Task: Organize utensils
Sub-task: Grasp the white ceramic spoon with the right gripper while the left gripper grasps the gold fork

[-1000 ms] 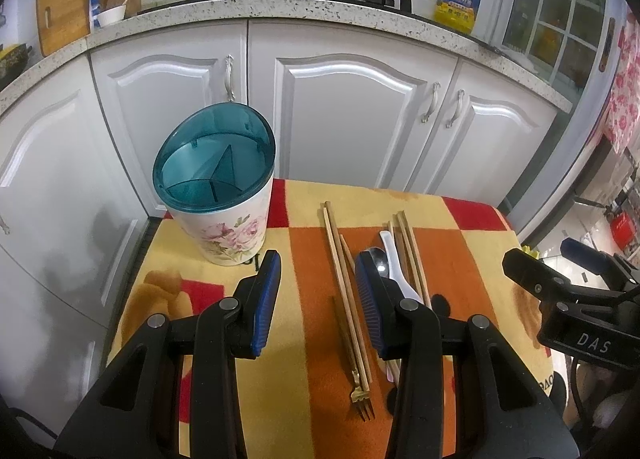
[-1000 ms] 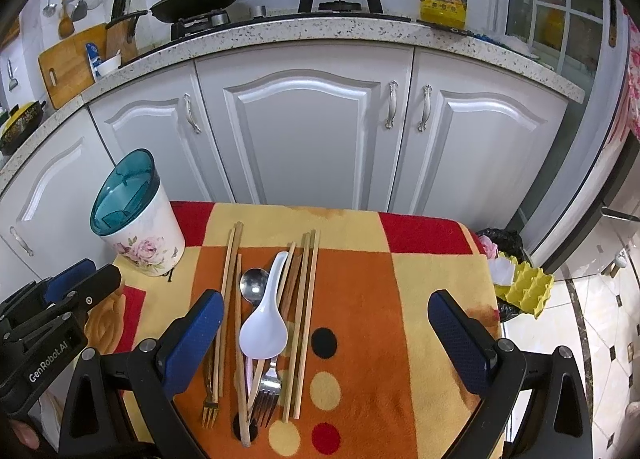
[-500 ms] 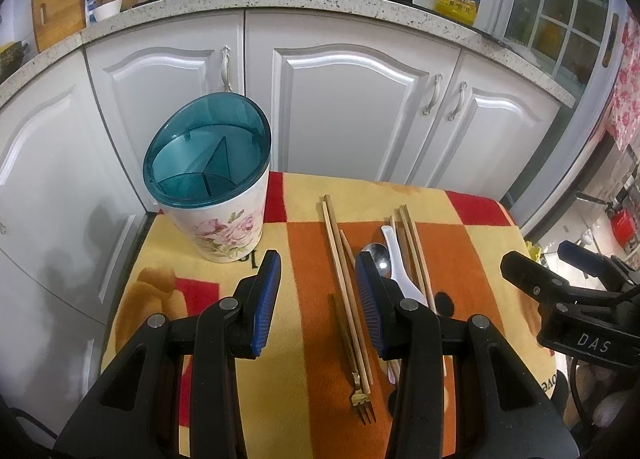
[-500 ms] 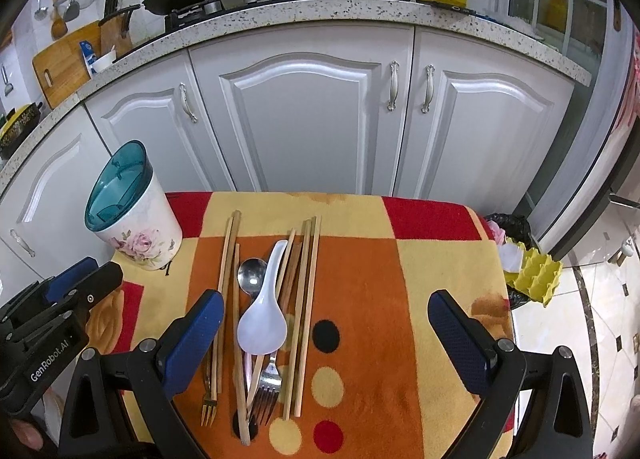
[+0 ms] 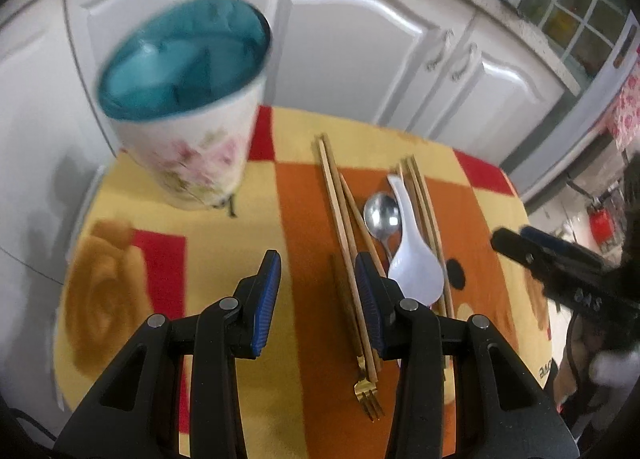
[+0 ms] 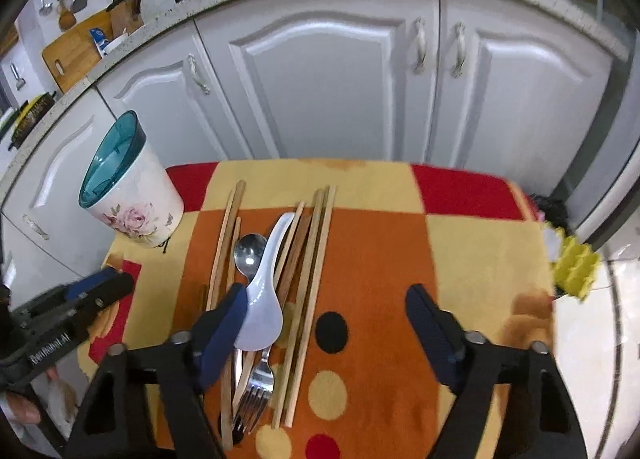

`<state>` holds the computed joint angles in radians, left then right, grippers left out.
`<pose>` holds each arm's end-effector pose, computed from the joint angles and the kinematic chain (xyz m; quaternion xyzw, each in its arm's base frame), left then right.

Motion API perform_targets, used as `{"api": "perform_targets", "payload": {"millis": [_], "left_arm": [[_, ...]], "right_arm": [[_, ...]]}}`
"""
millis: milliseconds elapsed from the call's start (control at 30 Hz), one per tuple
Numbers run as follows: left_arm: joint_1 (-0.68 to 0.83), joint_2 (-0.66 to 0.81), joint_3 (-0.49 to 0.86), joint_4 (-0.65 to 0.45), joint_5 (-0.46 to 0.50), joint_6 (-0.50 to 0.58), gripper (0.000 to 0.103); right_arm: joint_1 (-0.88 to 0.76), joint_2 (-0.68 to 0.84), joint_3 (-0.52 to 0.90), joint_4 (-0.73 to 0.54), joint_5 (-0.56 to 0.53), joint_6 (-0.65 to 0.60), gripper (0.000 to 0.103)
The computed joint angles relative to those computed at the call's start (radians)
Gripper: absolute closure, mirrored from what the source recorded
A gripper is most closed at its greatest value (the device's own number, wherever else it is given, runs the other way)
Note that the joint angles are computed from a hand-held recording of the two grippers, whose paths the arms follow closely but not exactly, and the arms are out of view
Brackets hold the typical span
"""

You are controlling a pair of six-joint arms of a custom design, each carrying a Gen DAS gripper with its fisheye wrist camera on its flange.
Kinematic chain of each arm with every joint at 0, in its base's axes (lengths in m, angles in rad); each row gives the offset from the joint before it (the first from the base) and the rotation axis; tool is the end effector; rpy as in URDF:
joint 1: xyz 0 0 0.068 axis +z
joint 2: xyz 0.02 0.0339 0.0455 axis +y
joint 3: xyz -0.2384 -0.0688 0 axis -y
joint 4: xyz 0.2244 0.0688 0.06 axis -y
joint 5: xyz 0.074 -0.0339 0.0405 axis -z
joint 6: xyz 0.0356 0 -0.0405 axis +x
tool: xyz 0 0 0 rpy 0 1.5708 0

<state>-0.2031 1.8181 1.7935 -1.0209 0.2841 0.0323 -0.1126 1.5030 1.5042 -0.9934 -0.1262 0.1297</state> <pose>0.3490 -0.0821 0.3055 0.1488 0.9450 -0.1581 0.2444 0.2866 -0.0279 0.3201 0.0977 0.9517 0.0629 0.2842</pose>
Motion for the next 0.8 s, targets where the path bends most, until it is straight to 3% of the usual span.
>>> {"api": "perform_targets", "payload": {"millis": [67, 233, 367, 500, 800], "left_arm": [[-0.007, 0.018, -0.006, 0.005, -0.005, 0.009, 0.069], [-0.014, 0.080, 0.023, -0.049, 0.049, 0.050, 0.074], [-0.038, 0.122, 0.039, -0.065, 0.030, 0.061, 0.081], [-0.049, 0.172, 0.073, -0.068, 0.033, 0.045, 0.087], [-0.056, 0.225, 0.140, -0.078, 0.012, 0.058, 0.090]], "right_arm": [[-0.012, 0.036, 0.004, 0.006, -0.028, -0.008, 0.045], [-0.024, 0.095, 0.007, 0.026, -0.057, -0.030, 0.046], [-0.036, 0.117, -0.003, 0.034, -0.087, -0.034, 0.047], [-0.034, 0.146, 0.015, 0.032, -0.122, -0.045, 0.055], [0.005, 0.337, 0.255, -0.027, -0.195, -0.024, 0.067]]}}
